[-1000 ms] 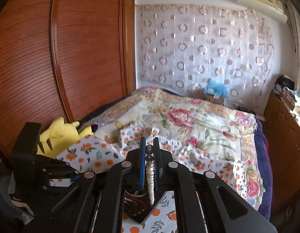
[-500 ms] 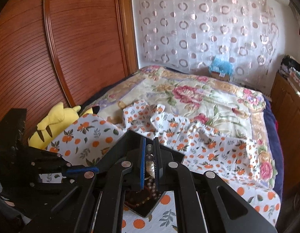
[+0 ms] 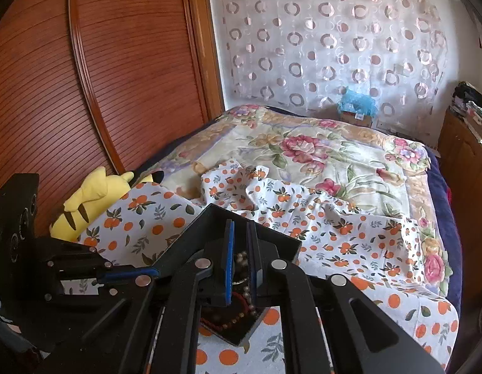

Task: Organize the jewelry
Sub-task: 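Carry both pearl strands over the black box and open both grippers to drop them, then move the right gripper to the silver hair comb while the left gripper approaches the green pendant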

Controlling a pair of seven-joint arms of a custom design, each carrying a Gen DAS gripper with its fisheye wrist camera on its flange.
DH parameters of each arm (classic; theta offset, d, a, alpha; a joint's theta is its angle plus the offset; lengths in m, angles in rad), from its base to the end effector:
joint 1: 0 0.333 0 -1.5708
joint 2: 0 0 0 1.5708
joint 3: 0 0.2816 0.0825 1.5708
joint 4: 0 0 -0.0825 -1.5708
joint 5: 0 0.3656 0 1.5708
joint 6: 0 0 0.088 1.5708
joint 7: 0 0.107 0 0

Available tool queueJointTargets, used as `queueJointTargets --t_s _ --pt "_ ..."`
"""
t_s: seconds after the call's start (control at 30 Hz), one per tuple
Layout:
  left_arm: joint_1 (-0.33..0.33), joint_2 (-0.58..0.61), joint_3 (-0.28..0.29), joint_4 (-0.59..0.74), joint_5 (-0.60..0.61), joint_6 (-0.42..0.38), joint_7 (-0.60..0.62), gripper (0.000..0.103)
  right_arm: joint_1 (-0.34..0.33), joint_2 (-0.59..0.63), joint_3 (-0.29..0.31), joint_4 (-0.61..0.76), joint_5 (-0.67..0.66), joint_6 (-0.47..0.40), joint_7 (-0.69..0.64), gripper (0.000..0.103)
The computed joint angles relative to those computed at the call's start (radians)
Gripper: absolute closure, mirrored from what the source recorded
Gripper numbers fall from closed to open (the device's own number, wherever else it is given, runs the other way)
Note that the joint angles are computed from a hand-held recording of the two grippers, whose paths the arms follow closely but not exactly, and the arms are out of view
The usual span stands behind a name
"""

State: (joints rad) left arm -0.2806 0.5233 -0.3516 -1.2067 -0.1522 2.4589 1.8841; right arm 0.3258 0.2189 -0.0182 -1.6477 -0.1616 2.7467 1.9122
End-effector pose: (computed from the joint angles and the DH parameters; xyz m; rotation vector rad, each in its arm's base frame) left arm 0.6183 -0.3659 0.5540 -1.0810 2.4912 -1.1153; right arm 0.6208 0.2052 0.5615 -1.7237 1.5776 -0.6309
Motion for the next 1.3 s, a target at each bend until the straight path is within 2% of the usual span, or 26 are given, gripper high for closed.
queueJointTargets --t_s 0.1,0.2,0.27,0.5,0.67,0.73,0.8,0.83,0.9,1.03,1.1,1.3 --pt "0.002 -0.004 -0.001 -0.005 -0.002 -0.001 0.001 0.097 0.008 -0.047 -0.008 -0.064 -0.035 0.028 0.038 0.094" --pt "0.006 -0.018 -0.003 -0.024 -0.007 0.008 0.005 0.089 0.009 -0.109 -0.004 -0.148 -0.085 0.052 0.091 0.094" --pt "0.017 -0.045 -0.009 -0.065 -0.021 0.023 0.014 0.089 0.004 -0.153 0.008 -0.210 -0.128 0.060 0.127 0.094" --pt "0.054 -0.158 -0.026 -0.234 -0.092 0.082 0.074 0.088 -0.045 -0.302 0.092 -0.438 -0.212 0.072 0.235 0.094" --pt "0.071 -0.242 -0.021 -0.369 -0.154 0.109 0.116 0.087 -0.081 -0.378 0.150 -0.575 -0.205 0.073 0.283 0.092" --pt "0.073 -0.267 -0.014 -0.409 -0.174 0.114 0.125 0.087 -0.092 -0.396 0.168 -0.613 -0.196 0.075 0.296 0.084" --pt "0.075 -0.291 -0.006 -0.446 -0.193 0.110 0.136 0.087 -0.097 -0.408 0.185 -0.646 -0.184 0.078 0.309 0.070" --pt "0.072 -0.297 -0.001 -0.457 -0.195 0.111 0.135 0.087 -0.100 -0.413 0.191 -0.658 -0.179 0.080 0.315 0.068" --pt "0.067 -0.314 0.006 -0.488 -0.205 0.111 0.139 0.087 -0.097 -0.418 0.201 -0.678 -0.162 0.087 0.314 0.055" --pt "0.064 -0.353 0.018 -0.551 -0.233 0.120 0.156 0.087 -0.095 -0.411 0.220 -0.680 -0.169 0.090 0.306 0.037" --pt "0.061 -0.367 0.025 -0.574 -0.244 0.123 0.162 0.087 -0.096 -0.399 0.230 -0.666 -0.188 0.079 0.310 0.024" --pt "0.050 -0.391 0.039 -0.608 -0.261 0.121 0.172 0.087 -0.062 -0.358 0.219 -0.623 -0.199 0.028 0.284 0.022"
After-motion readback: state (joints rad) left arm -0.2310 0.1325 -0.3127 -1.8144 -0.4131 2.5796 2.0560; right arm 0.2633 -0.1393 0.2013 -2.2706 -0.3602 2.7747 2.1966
